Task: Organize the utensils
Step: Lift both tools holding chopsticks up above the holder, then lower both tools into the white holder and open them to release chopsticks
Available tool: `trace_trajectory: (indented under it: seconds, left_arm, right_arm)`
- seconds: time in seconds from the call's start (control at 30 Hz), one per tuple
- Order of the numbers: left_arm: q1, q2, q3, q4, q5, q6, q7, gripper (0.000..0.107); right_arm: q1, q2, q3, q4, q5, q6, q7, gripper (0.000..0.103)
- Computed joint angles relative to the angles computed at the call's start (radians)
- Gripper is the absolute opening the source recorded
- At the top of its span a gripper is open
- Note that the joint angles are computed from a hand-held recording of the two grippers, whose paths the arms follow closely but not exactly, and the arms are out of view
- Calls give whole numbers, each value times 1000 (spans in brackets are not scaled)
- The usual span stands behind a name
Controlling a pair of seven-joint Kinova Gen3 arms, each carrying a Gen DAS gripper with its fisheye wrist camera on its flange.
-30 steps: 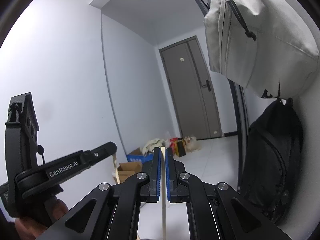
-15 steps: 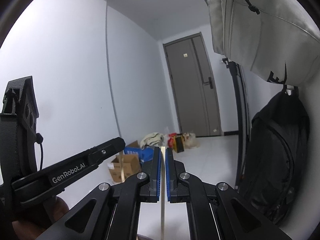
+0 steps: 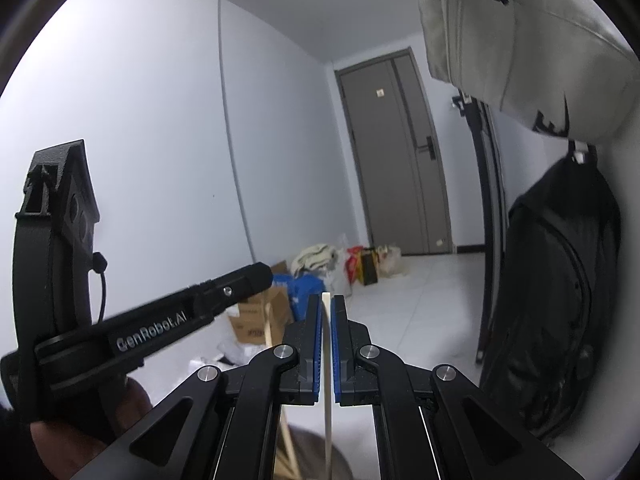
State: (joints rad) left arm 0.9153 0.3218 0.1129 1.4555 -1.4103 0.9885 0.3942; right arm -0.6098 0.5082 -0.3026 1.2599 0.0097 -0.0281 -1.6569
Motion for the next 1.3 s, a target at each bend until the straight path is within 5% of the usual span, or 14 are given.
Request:
trace_trajectory:
  seconds: [0.27,0.43,0.6,0.7,0.83,0.97,1.3]
  left_arm:
    - [-47,-42,30,36,77,-122,-55,2]
    - [-58,-69,34,39,148,-177,-112,2]
    - [-96,-86,53,15,282,-234,-253,2]
    - [-95,-83,46,-16,378,-202,-312,2]
    - [-103,-98,51,-31,483,-177,-367,24]
    - [-30,-93,44,-50,429,-60,-347,50]
    - [77,-80,74,-86,376,176,-295,62]
  right_arm:
    - [192,26,-252,0,1,105,-7,7]
    - [364,44,-484,30,-126,123,160,11]
    - [521,61,-679,87,-187,108,227,43]
    - [556,17,-683,145,-211,80,193,44]
    - [595,-44,-677,218,-224,55,121,57]
    - [589,-96,-638,253,-211,74,74,59]
    - [665,-184,-696,383,-195,54,19,68]
